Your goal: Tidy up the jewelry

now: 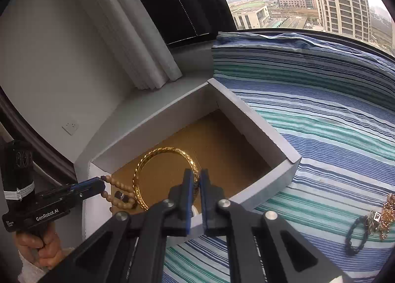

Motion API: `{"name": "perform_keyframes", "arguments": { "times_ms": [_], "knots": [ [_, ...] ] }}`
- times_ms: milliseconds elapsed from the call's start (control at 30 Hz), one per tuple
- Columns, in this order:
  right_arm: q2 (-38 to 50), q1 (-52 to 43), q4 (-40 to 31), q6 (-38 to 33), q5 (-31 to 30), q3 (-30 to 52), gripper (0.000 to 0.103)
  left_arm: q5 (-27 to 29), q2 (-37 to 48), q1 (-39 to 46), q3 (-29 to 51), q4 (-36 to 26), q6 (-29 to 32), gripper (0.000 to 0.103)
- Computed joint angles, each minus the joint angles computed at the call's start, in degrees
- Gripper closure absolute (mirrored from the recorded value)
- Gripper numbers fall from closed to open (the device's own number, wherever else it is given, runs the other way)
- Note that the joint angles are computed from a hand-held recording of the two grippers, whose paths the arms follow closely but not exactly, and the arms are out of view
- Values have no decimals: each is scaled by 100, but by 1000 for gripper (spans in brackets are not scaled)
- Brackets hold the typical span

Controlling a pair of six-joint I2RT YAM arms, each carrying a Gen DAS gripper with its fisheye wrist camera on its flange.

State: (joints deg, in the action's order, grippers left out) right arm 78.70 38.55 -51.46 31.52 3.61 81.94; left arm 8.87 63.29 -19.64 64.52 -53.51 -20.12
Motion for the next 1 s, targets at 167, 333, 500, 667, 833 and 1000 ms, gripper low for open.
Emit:
{"name": "perform_keyframes", "arguments": {
  "times_ms": [167, 333, 500, 667, 833, 1000],
  "knots": [
    [905, 37, 320, -8, -80, 230, 97, -79, 323, 83, -527, 539, -154, 91],
    [1342, 45, 667, 127, 56, 76, 97, -445, 531, -83, -757, 868, -289, 91],
    [1368, -17, 888, 113, 162, -196, 67, -771, 708, -199, -854, 1038, -294, 56],
    [633, 61, 744, -60, 565, -639, 58, -1055, 197, -452, -1026, 1020, -361, 29],
    [-500, 620, -47, 38, 1286, -1129, 28, -1835, -628, -1612, -1169, 817, -862, 12],
    [-1898, 1619, -1413, 973, 2230, -1773, 26, -3003, -699, -3562, -1117, 671, -1799, 4]
  ]
}}
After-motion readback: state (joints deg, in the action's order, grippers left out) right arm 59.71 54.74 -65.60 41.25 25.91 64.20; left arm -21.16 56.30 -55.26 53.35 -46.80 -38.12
